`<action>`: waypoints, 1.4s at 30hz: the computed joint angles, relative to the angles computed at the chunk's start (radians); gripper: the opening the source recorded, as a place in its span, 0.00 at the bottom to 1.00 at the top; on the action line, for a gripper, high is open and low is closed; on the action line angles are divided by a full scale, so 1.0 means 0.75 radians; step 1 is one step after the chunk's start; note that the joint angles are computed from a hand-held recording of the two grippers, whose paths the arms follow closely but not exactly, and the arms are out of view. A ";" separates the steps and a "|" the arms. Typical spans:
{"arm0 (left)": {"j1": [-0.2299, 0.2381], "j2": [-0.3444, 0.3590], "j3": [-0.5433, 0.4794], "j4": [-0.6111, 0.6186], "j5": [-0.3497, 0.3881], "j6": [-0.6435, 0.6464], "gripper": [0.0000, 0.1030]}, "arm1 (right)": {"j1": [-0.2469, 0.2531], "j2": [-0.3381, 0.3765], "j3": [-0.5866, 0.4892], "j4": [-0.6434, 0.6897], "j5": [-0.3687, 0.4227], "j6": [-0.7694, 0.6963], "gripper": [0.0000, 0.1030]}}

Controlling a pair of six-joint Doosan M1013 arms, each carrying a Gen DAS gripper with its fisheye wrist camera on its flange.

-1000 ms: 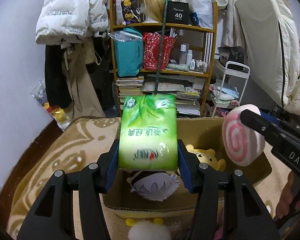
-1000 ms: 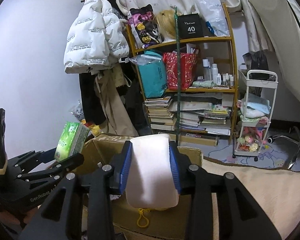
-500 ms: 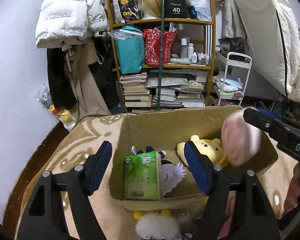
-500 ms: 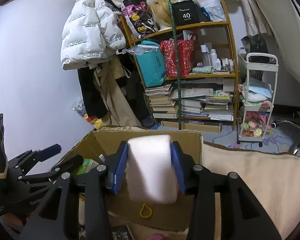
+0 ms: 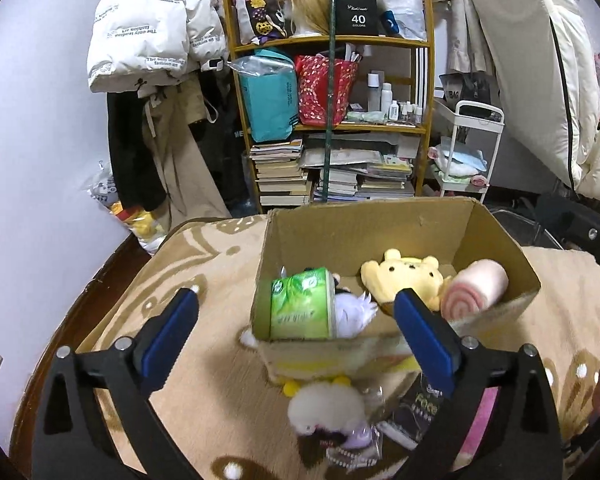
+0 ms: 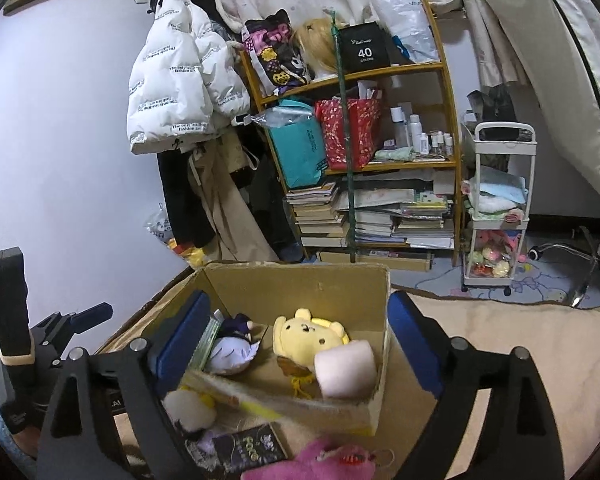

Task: Organize soft objects
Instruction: 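Withdraw both tools from the box toward the white fluffy plush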

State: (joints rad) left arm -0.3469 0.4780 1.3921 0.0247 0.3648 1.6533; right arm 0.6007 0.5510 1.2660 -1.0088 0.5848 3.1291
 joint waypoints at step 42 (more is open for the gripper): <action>0.008 -0.125 0.159 0.153 0.111 -0.125 0.96 | 0.095 -0.028 0.060 0.260 0.205 -0.179 1.00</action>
State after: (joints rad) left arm -0.3408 0.3840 1.5111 0.1391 0.4478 1.5599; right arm 0.6717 0.5298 1.3110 -0.8137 0.7387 2.9946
